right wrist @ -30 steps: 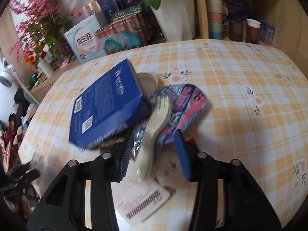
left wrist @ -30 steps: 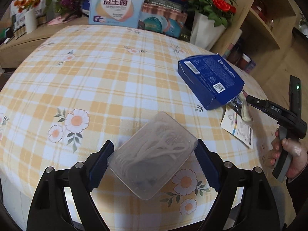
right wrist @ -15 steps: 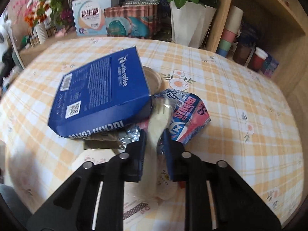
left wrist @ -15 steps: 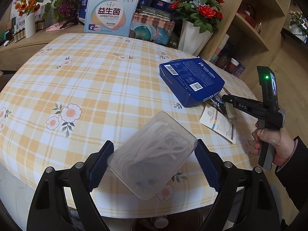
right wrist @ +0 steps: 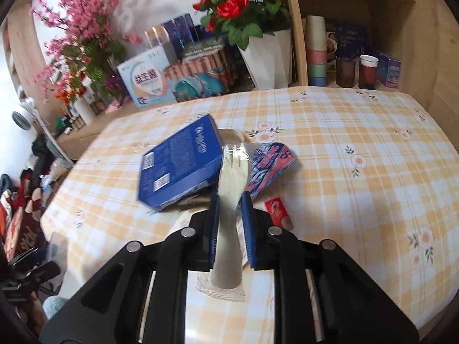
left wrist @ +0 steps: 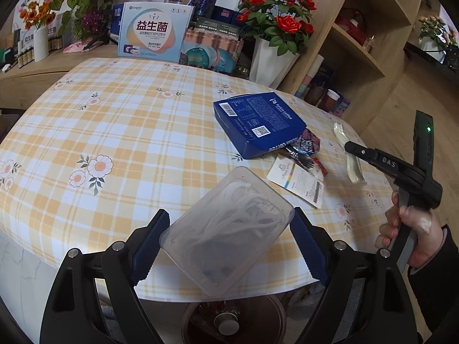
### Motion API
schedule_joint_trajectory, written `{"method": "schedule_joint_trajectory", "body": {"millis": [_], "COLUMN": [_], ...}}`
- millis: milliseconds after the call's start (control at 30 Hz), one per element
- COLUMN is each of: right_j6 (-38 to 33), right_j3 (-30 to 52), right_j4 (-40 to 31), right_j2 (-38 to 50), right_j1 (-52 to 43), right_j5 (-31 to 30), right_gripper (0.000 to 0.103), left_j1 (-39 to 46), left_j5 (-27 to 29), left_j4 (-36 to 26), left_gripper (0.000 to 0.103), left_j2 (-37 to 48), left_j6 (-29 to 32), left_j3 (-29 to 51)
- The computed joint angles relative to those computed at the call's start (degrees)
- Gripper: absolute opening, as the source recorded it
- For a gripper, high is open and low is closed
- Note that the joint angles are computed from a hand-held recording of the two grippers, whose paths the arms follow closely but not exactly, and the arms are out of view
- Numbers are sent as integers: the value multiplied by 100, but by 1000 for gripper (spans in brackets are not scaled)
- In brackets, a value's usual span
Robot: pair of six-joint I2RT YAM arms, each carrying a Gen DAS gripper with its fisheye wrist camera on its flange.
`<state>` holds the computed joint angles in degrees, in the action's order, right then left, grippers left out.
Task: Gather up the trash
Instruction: 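Close the right gripper on the white plastic spoon while the left holds the floss box, then carry the spoon and floss box down over the brown bin and open both grippers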
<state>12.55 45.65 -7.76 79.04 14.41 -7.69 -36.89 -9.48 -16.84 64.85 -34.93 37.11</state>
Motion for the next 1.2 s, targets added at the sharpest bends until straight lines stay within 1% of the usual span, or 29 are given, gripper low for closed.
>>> {"method": "schedule_joint_trajectory", "body": {"millis": [67,233,400,467,567,667,767,867,1033,1100,1200], "right_j6": [51,332,267,238,254,422,742,945,1326,1482,1625], "right_j3": [-272,-983,-1483,-1596,-1753,-1874,-1923,-1901,-1830,-1831,-1834], "right_j4": [-115,-658,-1326,-1639,-2126,-2516,-2861,-3046,-3375,-3482,-3533], "right_j2": [-419,-1537,-2610,-2987,-3603,-4100,-4509,-4679,-4948,-5052,-5028], "right_j1": [18,113,366,574,998,1366,1930,2311,3084,3348,3626], "right_j5": [-114,-298,-552,-526,-328,-153,203,421,947,1088,1230], "right_gripper": [19,19,19,19,19,19,19,19,19,19,19], "left_j1": [-200,-777,-1459,-1785,-2185,-2713,-3348,-3958,-4823,-5096,-5259], "left_j5": [-137,-541,-1042,-1269,-1577,-2028,-2550,-3035,-3642,-3779,-3835], "left_j4": [-188,-642,-1123,-1372,-1688,-2144,-2762,-3399,-4379,-4685,-4858], "left_gripper": [83,83,83,83,83,83,83,83,83,83,83], "left_j2": [-121,-388,-618,-728,-934,-1107,-1209,-1241,-1261,-1253,-1261], "left_j6": [-117,-454,-868,-1129,-1514,-1962,-2537,-3141,-4218,-4634,-4907], "left_j3": [58,212,346,399,443,554,736,923,1144,1177,1164]}}
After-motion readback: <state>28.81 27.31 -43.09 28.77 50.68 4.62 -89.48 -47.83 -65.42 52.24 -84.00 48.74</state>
